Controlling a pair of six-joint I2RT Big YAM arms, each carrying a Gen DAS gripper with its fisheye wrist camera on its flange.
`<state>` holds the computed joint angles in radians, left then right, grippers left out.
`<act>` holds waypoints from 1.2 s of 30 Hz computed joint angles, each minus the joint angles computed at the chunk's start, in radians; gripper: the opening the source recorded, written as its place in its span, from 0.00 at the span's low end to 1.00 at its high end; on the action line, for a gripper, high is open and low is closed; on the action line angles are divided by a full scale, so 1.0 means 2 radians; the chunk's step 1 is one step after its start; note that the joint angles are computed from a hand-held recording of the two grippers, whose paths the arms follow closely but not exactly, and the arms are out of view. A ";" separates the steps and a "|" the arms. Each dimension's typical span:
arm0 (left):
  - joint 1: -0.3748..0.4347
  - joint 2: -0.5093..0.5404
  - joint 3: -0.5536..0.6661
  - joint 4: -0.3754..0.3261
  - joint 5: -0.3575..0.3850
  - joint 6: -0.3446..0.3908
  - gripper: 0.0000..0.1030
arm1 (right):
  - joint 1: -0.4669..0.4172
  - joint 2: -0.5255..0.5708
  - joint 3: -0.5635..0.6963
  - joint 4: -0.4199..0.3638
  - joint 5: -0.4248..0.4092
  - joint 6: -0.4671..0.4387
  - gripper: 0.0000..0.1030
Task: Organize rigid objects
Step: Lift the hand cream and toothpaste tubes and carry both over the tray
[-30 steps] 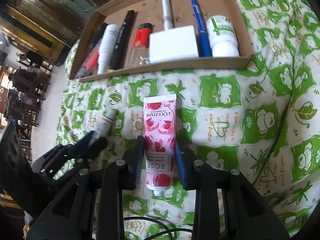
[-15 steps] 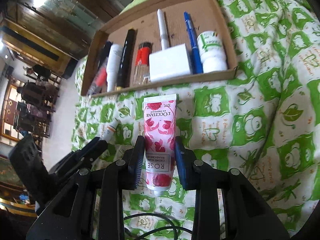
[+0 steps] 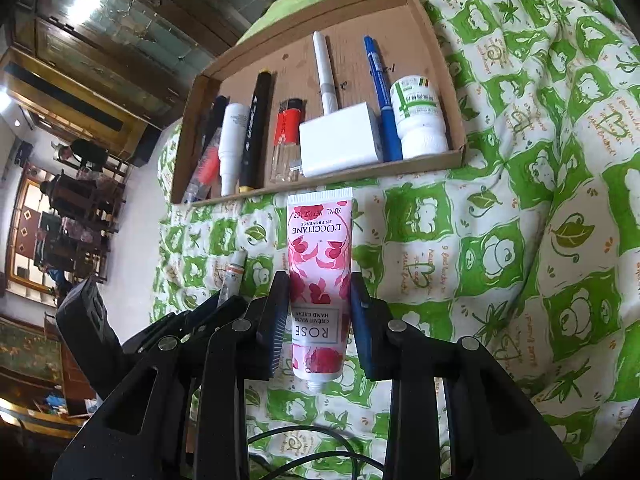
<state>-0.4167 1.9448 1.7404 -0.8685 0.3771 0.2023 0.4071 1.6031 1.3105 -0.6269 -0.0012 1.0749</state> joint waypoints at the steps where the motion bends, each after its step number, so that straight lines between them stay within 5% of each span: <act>1: 0.001 -0.001 0.000 0.001 0.005 0.000 0.16 | -0.001 -0.004 -0.003 0.003 0.001 0.000 0.28; 8: 0.007 -0.002 0.004 -0.011 0.030 -0.005 0.16 | -0.023 -0.063 -0.053 0.036 0.032 0.012 0.28; 13: -0.008 0.028 0.035 -0.062 -0.013 0.014 0.16 | -0.039 -0.092 -0.089 0.055 0.030 0.040 0.28; 19: -0.020 0.039 0.056 -0.072 -0.040 0.034 0.15 | -0.038 -0.088 -0.081 0.061 0.012 0.026 0.28; 29: -0.019 0.047 0.109 -0.075 0.051 -0.017 0.14 | -0.039 -0.080 -0.076 0.076 -0.003 0.025 0.28; 36: -0.027 0.069 0.166 -0.088 0.066 -0.028 0.14 | -0.041 -0.086 -0.079 0.074 0.000 0.024 0.28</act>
<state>-0.4704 2.0830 2.0731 -1.0447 0.5099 0.1462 0.3254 1.4321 1.1530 -0.4791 -0.0009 1.1225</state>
